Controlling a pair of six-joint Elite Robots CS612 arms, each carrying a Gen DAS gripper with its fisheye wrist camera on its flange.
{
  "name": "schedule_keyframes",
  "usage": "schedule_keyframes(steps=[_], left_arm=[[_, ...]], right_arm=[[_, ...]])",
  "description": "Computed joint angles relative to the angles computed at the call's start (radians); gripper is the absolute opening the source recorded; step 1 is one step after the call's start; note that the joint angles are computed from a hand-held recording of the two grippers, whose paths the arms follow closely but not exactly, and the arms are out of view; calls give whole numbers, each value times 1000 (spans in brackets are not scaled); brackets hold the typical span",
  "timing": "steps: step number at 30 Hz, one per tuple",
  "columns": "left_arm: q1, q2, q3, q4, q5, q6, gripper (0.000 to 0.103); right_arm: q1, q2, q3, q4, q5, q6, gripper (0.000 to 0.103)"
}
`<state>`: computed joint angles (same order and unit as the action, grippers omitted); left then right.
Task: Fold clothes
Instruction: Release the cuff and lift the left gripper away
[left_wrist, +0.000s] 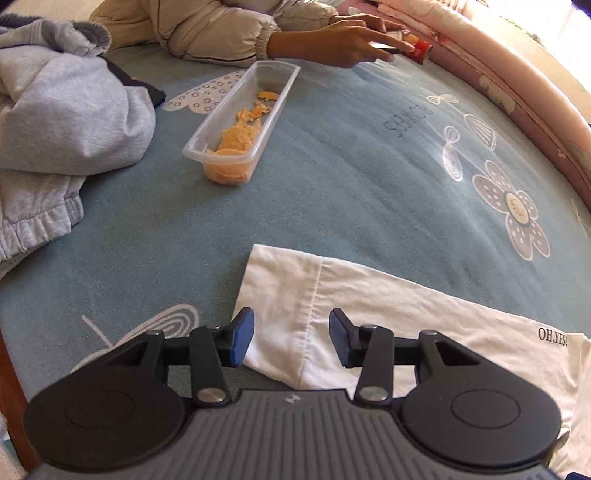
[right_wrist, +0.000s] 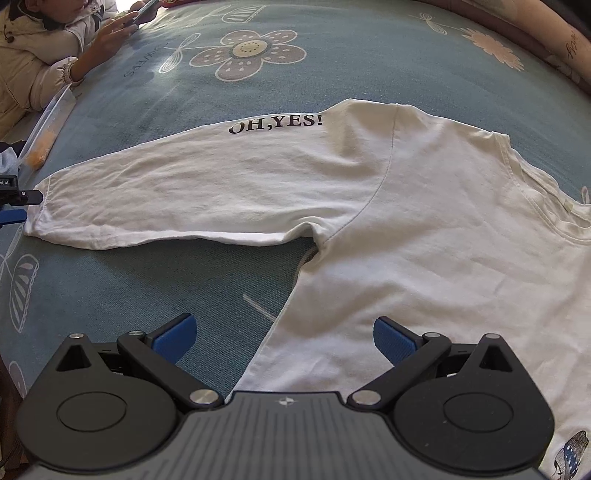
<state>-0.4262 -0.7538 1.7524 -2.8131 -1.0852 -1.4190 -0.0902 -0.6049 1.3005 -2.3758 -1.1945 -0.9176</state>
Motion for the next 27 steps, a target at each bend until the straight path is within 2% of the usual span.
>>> schedule_keyframes(steps=[4, 8, 11, 13, 15, 18, 19, 21, 25, 27], left_arm=[[-8, 33, -57, -56, 1, 257, 50], [-4, 87, -140, -110, -89, 505, 51], [-3, 124, -205, -89, -141, 653, 54], [-1, 140, -241, -15, -148, 663, 58], [0, 142, -252, -11, -137, 624, 53], [-6, 150, -282, -73, -131, 708, 52], [-6, 161, -308, -100, -158, 746, 53], [-1, 199, -375, -149, -260, 811, 54], [10, 287, -535, -203, -468, 916, 56], [2, 329, -611, -168, -485, 958, 56]], right_arm=[[-1, 5, -9, -24, 3, 38, 103], [-3, 13, -15, -68, -2, 87, 103], [-8, 17, -18, -96, -5, 135, 103], [-13, 18, -17, -112, -4, 161, 103], [-19, 17, -12, -134, -5, 174, 103], [-32, 24, -5, -188, -17, 176, 103], [-34, 29, -6, -204, -30, 183, 103], [-40, 38, -16, -214, -52, 212, 103], [-59, 50, -36, -201, -45, 278, 103], [-68, 52, -40, -192, -39, 276, 103]])
